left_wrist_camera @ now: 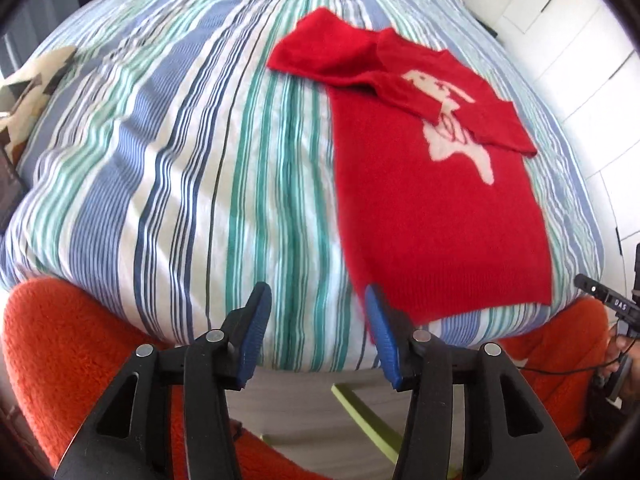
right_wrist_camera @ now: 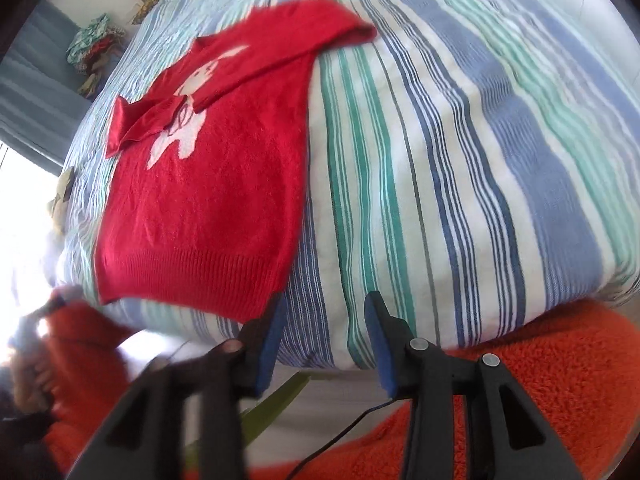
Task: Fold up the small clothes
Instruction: 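Open both grippers and release the hem onto the bed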
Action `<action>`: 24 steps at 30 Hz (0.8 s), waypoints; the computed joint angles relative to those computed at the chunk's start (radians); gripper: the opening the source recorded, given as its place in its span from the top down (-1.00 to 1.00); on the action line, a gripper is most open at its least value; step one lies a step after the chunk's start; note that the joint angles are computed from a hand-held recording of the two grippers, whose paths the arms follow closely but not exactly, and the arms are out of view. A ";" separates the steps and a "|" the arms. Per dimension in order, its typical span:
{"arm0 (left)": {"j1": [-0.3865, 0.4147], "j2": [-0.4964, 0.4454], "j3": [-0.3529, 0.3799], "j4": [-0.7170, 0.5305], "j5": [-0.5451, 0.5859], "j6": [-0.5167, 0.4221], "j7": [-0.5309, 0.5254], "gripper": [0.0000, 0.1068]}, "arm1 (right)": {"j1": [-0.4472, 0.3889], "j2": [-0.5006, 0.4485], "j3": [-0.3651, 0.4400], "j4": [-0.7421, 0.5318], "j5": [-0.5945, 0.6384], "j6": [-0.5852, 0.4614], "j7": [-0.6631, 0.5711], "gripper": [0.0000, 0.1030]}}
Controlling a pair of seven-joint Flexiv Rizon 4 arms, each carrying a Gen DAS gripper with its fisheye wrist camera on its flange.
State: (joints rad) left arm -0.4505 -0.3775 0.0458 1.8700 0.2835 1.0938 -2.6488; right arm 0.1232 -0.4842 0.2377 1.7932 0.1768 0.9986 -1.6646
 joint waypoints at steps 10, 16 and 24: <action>0.036 -0.288 -0.071 -0.230 -0.123 0.051 0.274 -0.22 | 0.062 -0.133 0.056 -0.114 0.044 -0.029 -0.148 0.21; -0.099 -0.228 0.090 -0.140 -0.062 0.198 0.170 -0.52 | 0.066 -0.105 0.035 -0.116 -0.003 -0.086 -0.127 0.20; -0.284 -0.202 0.367 -0.121 0.077 0.199 -0.203 -0.60 | 0.179 -0.260 0.024 -0.373 -0.281 0.107 -0.355 -0.24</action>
State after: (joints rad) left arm -0.7340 -0.5793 0.4125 1.7486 0.3609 1.2928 -2.8522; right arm 0.3020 -0.7439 0.2614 1.4201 -0.1042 1.1056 -2.0196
